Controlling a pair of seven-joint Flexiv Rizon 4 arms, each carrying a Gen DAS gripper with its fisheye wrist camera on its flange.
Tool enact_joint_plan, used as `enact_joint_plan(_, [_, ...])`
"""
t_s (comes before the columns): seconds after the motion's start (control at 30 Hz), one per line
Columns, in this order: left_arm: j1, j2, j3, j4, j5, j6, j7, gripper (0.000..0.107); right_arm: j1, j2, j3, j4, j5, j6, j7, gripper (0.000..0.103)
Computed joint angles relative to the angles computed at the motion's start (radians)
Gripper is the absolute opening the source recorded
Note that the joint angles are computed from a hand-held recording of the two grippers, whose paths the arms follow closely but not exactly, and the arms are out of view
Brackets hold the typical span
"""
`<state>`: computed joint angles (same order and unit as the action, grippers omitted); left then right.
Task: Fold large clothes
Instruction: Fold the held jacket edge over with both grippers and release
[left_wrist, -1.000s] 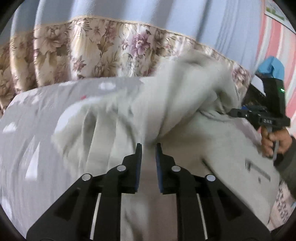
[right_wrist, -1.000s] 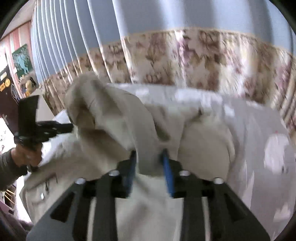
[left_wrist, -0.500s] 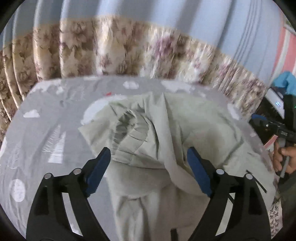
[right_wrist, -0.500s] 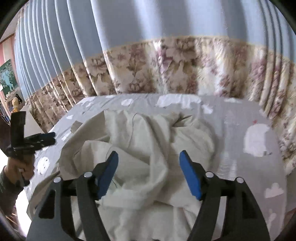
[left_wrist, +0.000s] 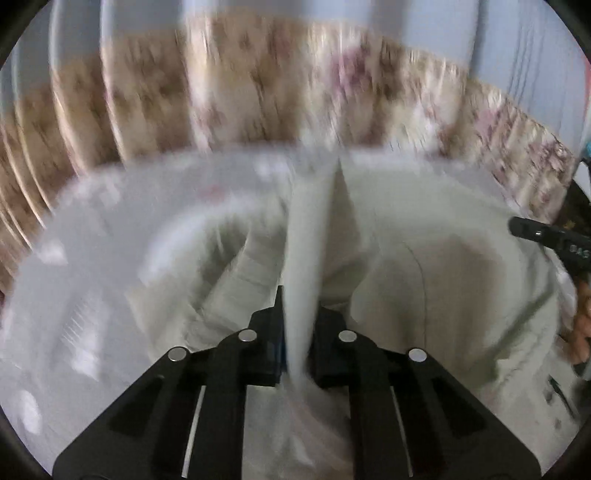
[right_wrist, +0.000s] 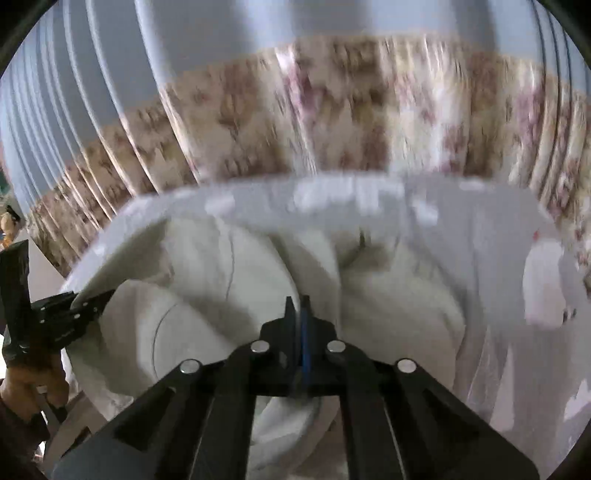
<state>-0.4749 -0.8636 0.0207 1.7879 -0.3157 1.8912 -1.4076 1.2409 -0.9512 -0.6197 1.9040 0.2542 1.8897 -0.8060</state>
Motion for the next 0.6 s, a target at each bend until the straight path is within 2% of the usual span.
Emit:
enact_joint_plan(0.03, [-0.031,-0.004,0.037,-0.009,0.0,0.009,-0.02,0.011,0.027,-0.015,-0.034,0.002,0.007,-0.005,-0.003,0.002])
enact_joint_plan(0.1, [-0.054,-0.011,0.063,-0.041,-0.008,-0.084,-0.023,0.015,0.038,-0.036,-0.053,-0.009,-0.014,-0.047,-0.007,0.002])
enact_joint_plan(0.13, [-0.09,-0.032,0.107,-0.064,-0.038,-0.135,-0.008,0.027,0.011,-0.038,-0.029,-0.024,-0.04,-0.078,-0.003,0.004])
enact_joint_plan(0.17, [-0.099,-0.044,0.117,-0.076,-0.052,-0.162,-0.002,0.042,-0.024,-0.035,0.002,-0.038,-0.068,-0.097,0.004,0.006])
enact_joint_plan(0.2, [-0.079,-0.046,0.095,-0.074,-0.052,-0.183,-0.001,0.045,-0.061,-0.031,0.04,-0.043,-0.087,-0.096,0.014,0.008])
enact_joint_plan(0.23, [-0.032,-0.033,0.044,-0.052,-0.019,-0.165,-0.006,0.049,-0.1,-0.012,0.08,-0.035,-0.1,-0.069,0.016,0.013])
enact_joint_plan(0.3, [0.011,0.005,0.007,-0.002,0.02,-0.122,-0.019,0.067,-0.138,0.023,0.12,-0.003,-0.089,0.01,0.012,0.041])
enact_joint_plan(0.33, [0.015,0.024,0.014,0.033,0.03,-0.047,-0.043,0.084,-0.142,0.036,0.12,0.016,-0.068,0.062,-0.001,0.061])
enact_joint_plan(0.37, [0.014,0.038,0.03,0.061,0.031,0.02,-0.059,0.092,-0.146,0.046,0.12,0.025,-0.056,0.082,-0.023,0.063])
enact_joint_plan(0.4, [0.011,0.051,0.048,0.075,0.024,0.049,-0.057,0.093,-0.14,0.059,0.103,0.034,-0.046,0.075,-0.046,0.063])
enact_joint_plan(0.47, [-0.004,0.062,0.094,0.062,-0.015,0.039,-0.027,0.094,-0.12,0.067,0.045,0.029,-0.024,0.009,-0.073,0.063])
enact_joint_plan(0.5, [-0.03,0.051,0.147,0.032,-0.063,0.009,-0.011,0.094,-0.146,0.074,0.054,0.016,-0.037,-0.025,-0.073,0.063])
enact_joint_plan(0.53, [-0.033,0.041,0.167,0.009,-0.086,-0.023,0.002,0.094,-0.2,0.085,0.086,-0.012,-0.069,-0.083,-0.068,0.063])
enact_joint_plan(0.6, [-0.025,-0.008,0.212,-0.096,-0.112,-0.189,0.028,0.094,-0.268,0.078,0.122,-0.059,-0.123,-0.143,-0.042,0.063])
